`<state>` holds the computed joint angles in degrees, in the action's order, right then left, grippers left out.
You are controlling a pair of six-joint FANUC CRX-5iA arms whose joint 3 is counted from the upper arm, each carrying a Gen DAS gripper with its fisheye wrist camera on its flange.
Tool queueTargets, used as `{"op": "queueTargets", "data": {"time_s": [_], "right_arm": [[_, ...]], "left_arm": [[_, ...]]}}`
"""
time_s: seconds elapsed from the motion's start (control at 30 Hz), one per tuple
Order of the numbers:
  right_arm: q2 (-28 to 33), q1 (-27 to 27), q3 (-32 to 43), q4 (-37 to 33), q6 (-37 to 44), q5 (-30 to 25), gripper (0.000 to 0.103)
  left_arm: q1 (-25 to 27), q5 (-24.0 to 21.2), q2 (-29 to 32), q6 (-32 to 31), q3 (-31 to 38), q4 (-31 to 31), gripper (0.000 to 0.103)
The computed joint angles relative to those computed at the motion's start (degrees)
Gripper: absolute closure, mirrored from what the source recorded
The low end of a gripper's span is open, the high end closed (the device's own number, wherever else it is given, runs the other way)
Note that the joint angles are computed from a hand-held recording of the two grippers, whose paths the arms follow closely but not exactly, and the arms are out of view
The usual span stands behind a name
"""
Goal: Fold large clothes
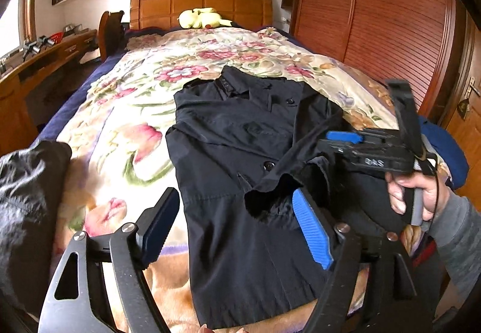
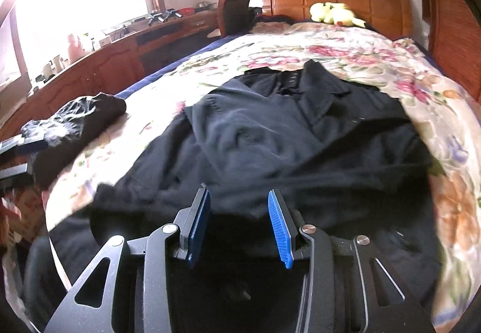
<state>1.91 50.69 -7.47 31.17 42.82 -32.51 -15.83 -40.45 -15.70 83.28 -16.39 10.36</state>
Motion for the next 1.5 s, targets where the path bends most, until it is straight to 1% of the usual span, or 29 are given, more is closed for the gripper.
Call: {"op": "queueTargets", "data": {"time_s": [0.03, 0.1, 0.2, 0.27, 0.3, 0.33, 0.43, 0.5, 0.57, 0.67, 0.73, 0.83, 0.9, 0.93, 1.0, 1.17, 1.27, 1.33, 1.4, 1.43, 1.47, 1.5], "right_arm": [[1.18, 0.08, 2.02, -2.01, 1.29, -1.01, 0.061], [3.46, 0.40, 6.56, -7.86, 6.92, -4.48, 0.061], [3.64, 1.81, 7.73, -10.81, 10.47, -7.25, 0.061], [3.51, 1.77, 9.15, -16.65, 13.70, -10.37, 0.061], [3.33, 2.04, 8.82, -17.39, 13.27, -11.59, 0.061], [3.25, 2.39, 8.26, -16.49, 11.90, -12.36, 0.061], [3.14, 3.42, 6.83, -14.62, 8.97, -15.00, 0.061], [2.34, 3.65, 5.71, -13.76, 7.60, -14.68, 0.061], [1.58, 3.56, 4.77, -13.72, 7.08, -14.03, 0.061], [0.14, 4.23, 2.73, -12.64, 5.75, -13.44, 0.061], [-1.10, 5.13, 0.48, -9.22, 2.05, -11.55, 0.061], [-2.96, 5.90, -2.74, -5.02, -2.90, -8.25, 0.061], [-3.69, 6.59, -4.35, -0.84, -5.42, -6.14, 0.061], [-4.30, 6.83, -4.96, -0.52, -5.24, -5.10, 0.061], [-4.12, 7.31, -4.03, -2.62, -2.50, -3.86, 0.061], [-1.65, 9.25, 0.83, -5.77, 4.65, -5.13, 0.061], [0.74, 9.82, 5.11, -11.30, 10.21, -8.05, 0.061], [2.72, 10.34, 6.77, -11.12, 11.21, -10.47, 0.061], [4.53, 10.74, 7.65, -9.02, 11.59, -13.86, 0.061], [5.21, 10.63, 7.73, -7.91, 10.98, -14.49, 0.062], [5.18, 10.45, 7.17, -7.34, 10.43, -14.43, 0.074], [4.63, 10.20, 6.17, -7.11, 10.11, -13.48, 0.084]], "left_arm": [[0.46, 0.57, -0.16, -1.25, -0.90, 1.55, 0.025], [1.10, 2.00, -0.11, -4.31, -2.29, 4.21, 0.024], [1.42, 3.40, -0.23, -7.16, -3.32, 5.32, 0.024], [2.24, 4.23, -0.53, -11.60, -4.92, 9.29, 0.024], [2.60, 4.69, -0.80, -14.09, -5.86, 11.39, 0.024], [2.84, 5.06, -1.03, -15.81, -6.55, 12.57, 0.024], [3.12, 5.51, -1.34, -18.13, -7.59, 13.69, 0.024], [3.04, 5.69, -1.48, -19.22, -8.25, 14.41, 0.024], [2.86, 5.80, -1.59, -19.09, -8.66, 14.48, 0.024], [2.15, 6.05, -1.79, -17.03, -8.89, 13.02, 0.024], [1.70, 6.22, -2.15, -15.36, -8.92, 11.45, 0.024], [1.94, 6.17, -2.95, -14.85, -9.93, 11.82, 0.023], [2.03, 5.50, -2.96, -13.52, -9.76, 10.18, 0.023], [2.08, 5.33, -3.08, -13.15, -9.78, 9.62, 0.023], [2.42, 4.86, -3.47, -12.52, -9.90, 8.68, 0.023], [3.85, 2.79, -5.05, -11.11, -10.57, 7.23, 0.023], [4.86, 1.61, -5.89, -10.94, -10.88, 6.49, 0.023], [5.31, 1.63, -6.16, -10.23, -10.86, 5.61, 0.023], [5.90, 2.09, -6.50, -10.30, -11.41, 6.22, 0.023], [6.20, 2.45, -6.61, -10.45, -11.76, 6.72, 0.023], [6.53, 2.66, -6.62, -10.71, -12.01, 7.14, 0.023], [6.54, 2.83, -6.33, -10.17, -11.88, 6.75, 0.023]]}}
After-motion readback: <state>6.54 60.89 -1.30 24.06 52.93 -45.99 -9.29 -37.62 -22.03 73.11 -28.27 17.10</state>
